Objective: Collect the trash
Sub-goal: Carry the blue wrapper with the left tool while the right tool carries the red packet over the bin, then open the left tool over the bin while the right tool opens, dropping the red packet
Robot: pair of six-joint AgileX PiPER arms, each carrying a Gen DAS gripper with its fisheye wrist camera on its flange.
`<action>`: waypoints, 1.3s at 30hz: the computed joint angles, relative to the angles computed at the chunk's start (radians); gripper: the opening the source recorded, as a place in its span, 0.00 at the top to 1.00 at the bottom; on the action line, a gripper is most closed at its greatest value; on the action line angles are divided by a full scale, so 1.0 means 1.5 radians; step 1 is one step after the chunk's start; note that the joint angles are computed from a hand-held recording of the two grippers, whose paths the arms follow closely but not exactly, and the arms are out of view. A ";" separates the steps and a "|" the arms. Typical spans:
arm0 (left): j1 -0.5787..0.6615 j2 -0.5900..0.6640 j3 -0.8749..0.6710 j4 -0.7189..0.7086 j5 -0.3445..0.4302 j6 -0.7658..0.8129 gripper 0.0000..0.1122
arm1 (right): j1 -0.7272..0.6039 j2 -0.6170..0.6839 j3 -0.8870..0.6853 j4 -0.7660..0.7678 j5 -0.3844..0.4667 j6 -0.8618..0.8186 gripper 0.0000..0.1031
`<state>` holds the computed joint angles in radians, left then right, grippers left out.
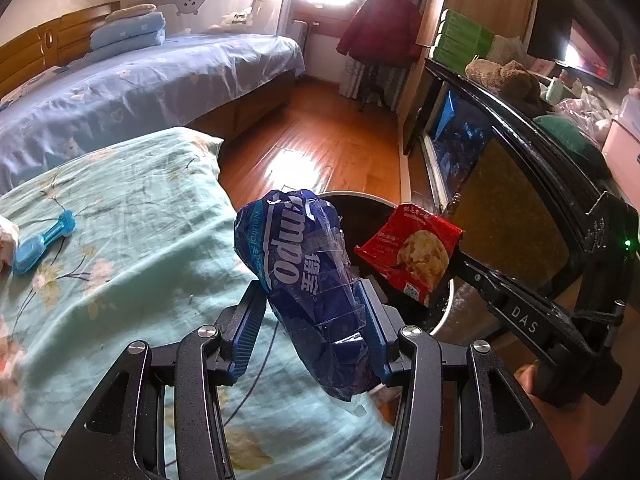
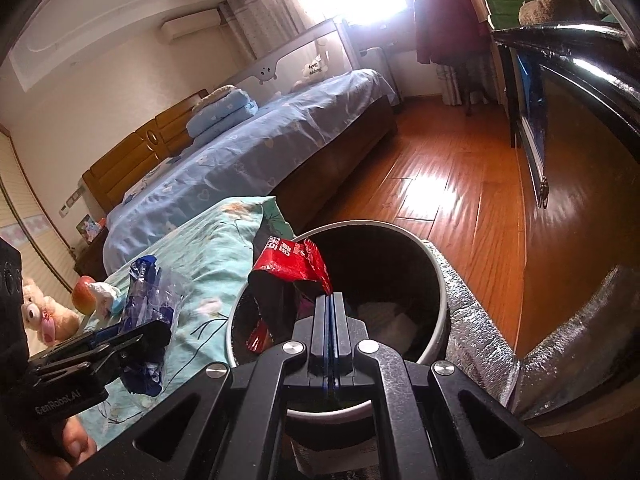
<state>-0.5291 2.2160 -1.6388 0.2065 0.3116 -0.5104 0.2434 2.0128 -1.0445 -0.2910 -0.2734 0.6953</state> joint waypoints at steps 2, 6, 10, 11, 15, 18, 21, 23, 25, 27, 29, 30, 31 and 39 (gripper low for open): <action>0.000 0.006 -0.011 -0.010 0.005 0.010 0.59 | -0.001 0.002 -0.004 0.000 0.004 -0.001 1.00; -0.002 0.020 -0.036 -0.022 0.019 0.025 0.59 | -0.004 0.008 -0.016 -0.005 0.017 0.005 1.00; 0.000 0.031 -0.052 -0.043 0.026 0.047 0.59 | -0.007 0.016 -0.028 -0.016 0.028 0.012 1.00; 0.001 0.034 -0.057 -0.048 0.029 0.052 0.59 | -0.007 0.018 -0.031 -0.019 0.031 0.015 1.00; 0.004 0.046 -0.075 -0.077 0.038 0.082 0.59 | -0.007 0.027 -0.047 -0.026 0.045 0.021 1.00; 0.003 0.053 -0.088 -0.090 0.046 0.094 0.59 | -0.009 0.033 -0.059 -0.045 0.055 0.039 1.00; 0.005 0.062 -0.102 -0.106 0.053 0.110 0.59 | -0.010 0.038 -0.071 -0.061 0.066 0.054 0.99; 0.006 0.067 -0.111 -0.117 0.059 0.120 0.57 | -0.010 0.042 -0.080 -0.078 0.072 0.070 0.99; 0.007 0.069 -0.115 -0.119 0.059 0.121 0.57 | -0.010 0.044 -0.083 -0.069 0.075 0.059 0.99; 0.008 0.071 -0.119 -0.126 0.062 0.128 0.54 | -0.010 0.046 -0.087 -0.070 0.082 0.058 0.99; 0.009 0.071 -0.120 -0.139 0.067 0.137 0.42 | -0.010 0.048 -0.093 -0.050 0.093 0.038 0.94; 0.010 0.068 -0.113 -0.139 0.062 0.136 0.36 | -0.010 0.048 -0.094 -0.034 0.098 0.024 0.93; 0.010 0.062 -0.102 -0.132 0.052 0.128 0.34 | -0.011 0.049 -0.098 -0.045 0.103 0.037 0.92; 0.039 -0.010 0.035 -0.108 -0.022 0.093 0.33 | -0.005 0.041 -0.091 -0.091 0.092 0.096 0.40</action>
<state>-0.4704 2.2013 -1.5870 0.0440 0.2782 -0.3705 0.2357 2.0741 -1.1805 -0.4275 -0.1356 0.8389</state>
